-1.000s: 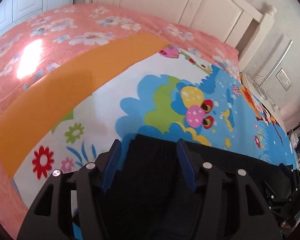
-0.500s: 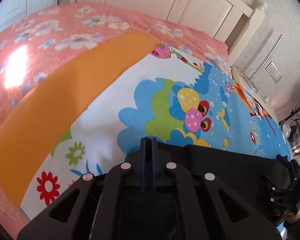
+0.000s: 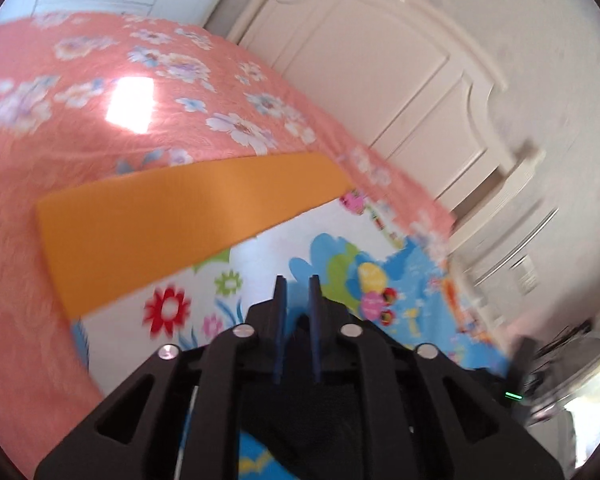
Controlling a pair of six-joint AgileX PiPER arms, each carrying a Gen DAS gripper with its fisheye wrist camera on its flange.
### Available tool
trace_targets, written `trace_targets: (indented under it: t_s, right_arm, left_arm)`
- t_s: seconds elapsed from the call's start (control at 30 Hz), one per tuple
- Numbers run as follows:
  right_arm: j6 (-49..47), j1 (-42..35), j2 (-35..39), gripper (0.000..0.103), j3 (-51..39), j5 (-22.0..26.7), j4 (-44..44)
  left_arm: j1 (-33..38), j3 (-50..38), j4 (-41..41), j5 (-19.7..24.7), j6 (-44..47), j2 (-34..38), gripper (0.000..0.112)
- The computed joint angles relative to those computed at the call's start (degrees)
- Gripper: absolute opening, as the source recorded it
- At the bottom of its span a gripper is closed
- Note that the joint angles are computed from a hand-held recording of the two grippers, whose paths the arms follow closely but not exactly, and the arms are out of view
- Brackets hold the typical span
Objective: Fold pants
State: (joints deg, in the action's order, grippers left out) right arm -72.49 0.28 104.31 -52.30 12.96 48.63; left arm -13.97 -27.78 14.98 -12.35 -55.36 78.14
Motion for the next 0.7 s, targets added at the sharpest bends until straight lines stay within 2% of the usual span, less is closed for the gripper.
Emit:
trace_targets:
  t_s: [0.03,0.07,0.13,0.2,0.27,0.3,0.33,0.37,0.43,0.5,0.53,0.57,0.6,0.63,0.67,0.7]
  right_arm:
    - [1.8,-0.6,0.7,0.094,-0.9,0.7,-1.2]
    - [5.3,-0.9,1.3,0.096,-1.9,1.8,-4.5]
    - [6.8,-0.8,1.5,0.097,-2.2,2.0,-5.7]
    - [7.6,-0.2,1.3,0.098,-1.7,0.8,-6.6]
    - [7.3,-0.1,1.2,0.098,-1.6,0.8,-6.4]
    - [6.8,-0.4,1.4,0.098,-1.9,1.4,-5.8]
    - [6.9,-1.1,1.8,0.098,-2.6,2.9,-5.6]
    - [7.3,-1.3,2.1,0.098,-3.0,3.7,-5.7]
    - [9.0,-1.5,2.3,0.098,-3.7,4.7,-7.1]
    - [8.4,-1.2,1.8,0.098,-3.4,4.3,-7.1]
    - [6.2,-0.9,1.1,0.098,-2.4,2.8,-5.0]
    - [2.8,-1.6,-0.4,0.098,-1.4,3.4,-0.6]
    - [-2.1,-2.9,-1.8,0.098,-0.7,6.2,5.1]
    - [-5.8,-4.4,-3.5,0.098,0.2,11.4,10.1]
    - [-8.3,-5.5,-4.7,0.098,1.0,17.1,12.9]
    - [-9.4,-6.0,-5.4,0.098,1.6,20.7,13.3]
  left_arm:
    - [-0.6,4.8,-1.8,-2.0,-1.3,-3.8,0.044]
    - [-1.6,8.2,-5.2,-3.7,-0.7,-5.8,0.050]
    - [-4.4,14.9,-7.8,-11.4,-4.3,-6.2,0.054]
    - [-7.6,18.0,-9.8,-19.1,-6.1,-2.0,0.054]
    - [-10.0,18.2,-10.0,-27.3,-8.4,5.7,0.053]
    - [-10.8,17.7,-10.5,-28.9,-8.9,8.1,0.053]
    - [-11.6,16.9,-10.6,-31.1,-9.9,11.2,0.047]
    - [-12.1,15.8,-9.7,-32.7,-10.8,13.7,0.043]
    - [-12.6,13.6,-8.9,-32.8,-11.5,17.1,0.027]
    - [-12.0,13.2,-7.5,-37.0,-13.1,20.4,0.023]
    - [-11.9,13.3,-7.9,-37.7,-13.0,20.8,0.022]
    - [-12.0,13.4,-8.3,-38.6,-13.0,21.3,0.021]
    - [-12.5,13.6,-9.6,-39.5,-13.2,22.3,0.021]
    - [-12.5,13.7,-9.9,-40.6,-13.4,23.1,0.021]
    - [-13.0,13.9,-10.8,-42.0,-13.3,24.1,0.021]
    - [-13.3,13.9,-11.6,-42.5,-12.9,24.5,0.021]
